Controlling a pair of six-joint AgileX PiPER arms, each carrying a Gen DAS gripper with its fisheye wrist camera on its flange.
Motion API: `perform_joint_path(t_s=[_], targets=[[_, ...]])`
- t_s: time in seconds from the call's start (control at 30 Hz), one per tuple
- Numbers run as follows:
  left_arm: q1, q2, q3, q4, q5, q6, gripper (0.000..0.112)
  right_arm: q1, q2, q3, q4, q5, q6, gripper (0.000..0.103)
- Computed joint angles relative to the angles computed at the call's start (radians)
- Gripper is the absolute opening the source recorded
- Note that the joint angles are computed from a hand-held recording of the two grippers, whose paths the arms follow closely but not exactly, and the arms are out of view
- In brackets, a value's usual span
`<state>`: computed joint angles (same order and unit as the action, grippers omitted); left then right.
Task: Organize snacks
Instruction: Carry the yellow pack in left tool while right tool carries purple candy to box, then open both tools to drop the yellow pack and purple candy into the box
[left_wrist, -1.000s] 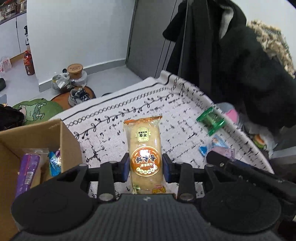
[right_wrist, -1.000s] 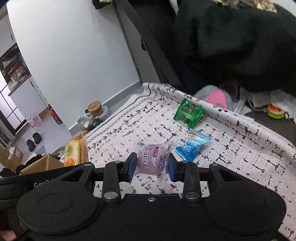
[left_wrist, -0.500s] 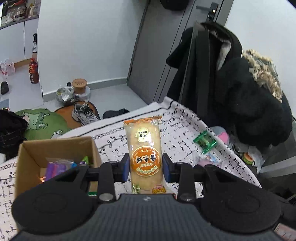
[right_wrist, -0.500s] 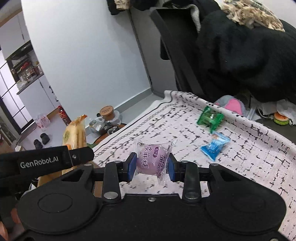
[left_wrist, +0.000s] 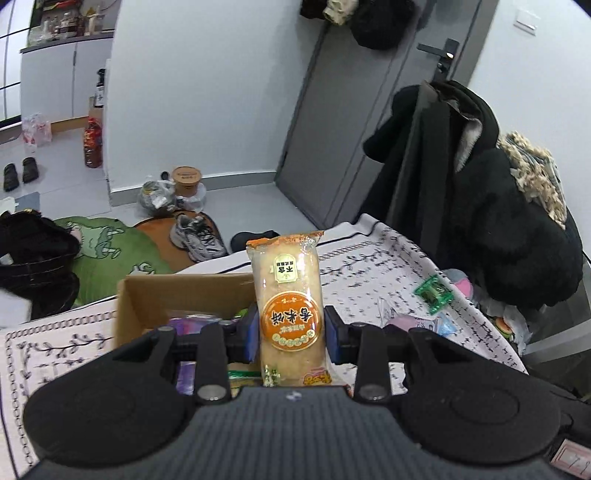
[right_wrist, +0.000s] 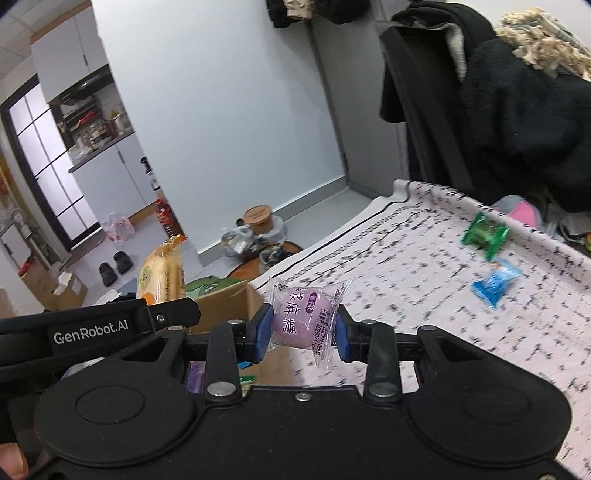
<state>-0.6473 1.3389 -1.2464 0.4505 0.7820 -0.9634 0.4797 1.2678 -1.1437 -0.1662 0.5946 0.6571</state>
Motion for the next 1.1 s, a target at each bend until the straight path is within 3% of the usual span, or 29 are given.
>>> perform_joint_path(t_s=[0.27,0.43,0.6,0.87,0.97,1.03,1.1], targets=[[0.124,-0.096,0.099,-0.096,-0.026,0.108,0.034,0.086,0.058,-0.051,-0.078,0.006,0.104,0.034],[0.227,-0.119,0.154,-0.222,-0.083,0.234,0.034,0.109,0.094,-0.063,-0.115,-0.009,0.144,0.034],[0.273,-0.129,0.211,-0.241,-0.134,0.223,0.037,0.117,0.138,-0.098,-0.089,0.008,0.128,0.034],[0.319,-0.153,0.24,-0.266,-0.128,0.21,0.043,0.126,0.174,-0.146,-0.033,-0.009,0.064,0.035],[0.317,-0.159,0.24,-0.253,-0.105,0.191,0.046,0.126,0.186,-0.165,-0.003,-0.007,0.014,0.04],[0.313,-0.167,0.239,-0.241,-0.087,0.176,0.048,0.127,0.184,-0.17,-0.028,0.0,0.034,0.052],[0.305,-0.17,0.233,-0.231,-0.071,0.168,0.05,0.115,0.171,-0.161,-0.029,-0.006,0.035,0.052]])
